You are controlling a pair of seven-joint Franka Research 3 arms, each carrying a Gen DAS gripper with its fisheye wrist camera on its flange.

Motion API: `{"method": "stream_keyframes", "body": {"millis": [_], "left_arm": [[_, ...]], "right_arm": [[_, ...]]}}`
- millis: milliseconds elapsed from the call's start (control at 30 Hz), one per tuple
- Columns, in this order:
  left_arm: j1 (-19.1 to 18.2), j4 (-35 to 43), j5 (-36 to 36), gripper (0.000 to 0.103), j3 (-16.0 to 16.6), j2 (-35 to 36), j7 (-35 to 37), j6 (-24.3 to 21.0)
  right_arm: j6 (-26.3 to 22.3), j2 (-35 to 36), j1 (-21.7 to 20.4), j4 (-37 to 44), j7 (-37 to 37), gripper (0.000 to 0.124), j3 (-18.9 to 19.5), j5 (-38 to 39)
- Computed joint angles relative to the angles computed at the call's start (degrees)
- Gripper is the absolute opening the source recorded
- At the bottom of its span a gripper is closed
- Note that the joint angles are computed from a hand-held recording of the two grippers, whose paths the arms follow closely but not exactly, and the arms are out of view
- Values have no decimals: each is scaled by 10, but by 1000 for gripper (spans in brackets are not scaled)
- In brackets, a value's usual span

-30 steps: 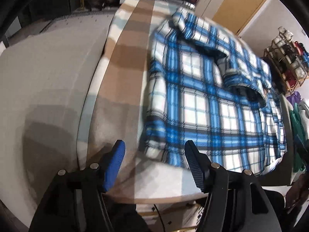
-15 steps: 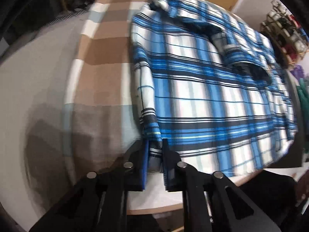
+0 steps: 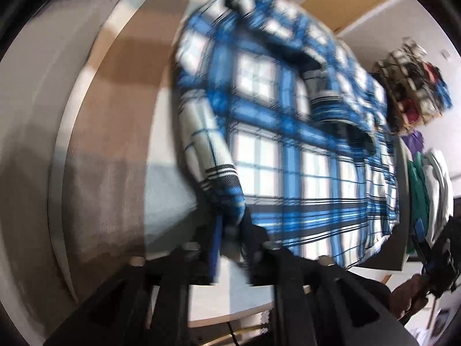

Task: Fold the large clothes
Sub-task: 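Grasp the shirt side edge with the left gripper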

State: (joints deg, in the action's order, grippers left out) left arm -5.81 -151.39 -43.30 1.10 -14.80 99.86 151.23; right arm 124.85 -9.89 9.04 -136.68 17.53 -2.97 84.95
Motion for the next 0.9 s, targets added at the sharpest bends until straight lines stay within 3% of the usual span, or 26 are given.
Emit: {"method": "stream_keyframes", "body": {"millis": [33, 100, 133, 167, 300, 333, 367, 400, 467, 533, 567, 667, 767, 900], "left_arm": [[-4, -5, -18, 25, 3, -5, 6, 9], [-8, -23, -27, 62, 0, -24, 5, 26], [-4, -27, -7, 70, -8, -28, -17, 37], [4, -33, 29, 72, -24, -29, -51, 58], [-15, -36, 74, 71, -20, -20, -76, 96], [-28, -39, 69, 69, -11, -19, -69, 107], [-35, -43, 72, 61, -6, -19, -63, 117], [-41, -41, 81, 38, -6, -14, -64, 123], [-32, -52, 120, 18, -7, -20, -72, 126], [-35, -59, 139, 14, -1, -22, -75, 138], [-39, -61, 141, 6, 6, -21, -75, 140], [-94, -60, 63, 3, 63, -25, -3, 142], [-145, -60, -52, 3, 107, -43, 99, 157], [-185, -59, -160, 3, 112, -58, 169, 207]], "right_arm": [[-1, 1, 0, 0, 1, 77, 0, 0], [-1, 2, 0, 2, 3, 77, 1, -3], [0, 2, 0, 2, 4, 77, 2, -5], [1, 2, 0, 2, 5, 77, 2, -6], [4, -1, -1, -1, 6, 77, 0, -2], [7, -3, -2, -2, 8, 77, -2, 4], [7, -4, -6, -4, 12, 77, -7, 15], [5, -5, -11, -5, 18, 77, -13, 23], [14, -9, -25, -6, 32, 77, -21, 19], [83, -24, -40, -8, 58, 77, -17, -33], [137, -32, -46, -12, 82, 77, -10, -70], [245, -37, -63, -23, 204, 77, 3, -220], [257, -27, -71, -28, 282, 77, -7, -313], [228, 14, -86, 2, 431, 76, -11, -437]]}}
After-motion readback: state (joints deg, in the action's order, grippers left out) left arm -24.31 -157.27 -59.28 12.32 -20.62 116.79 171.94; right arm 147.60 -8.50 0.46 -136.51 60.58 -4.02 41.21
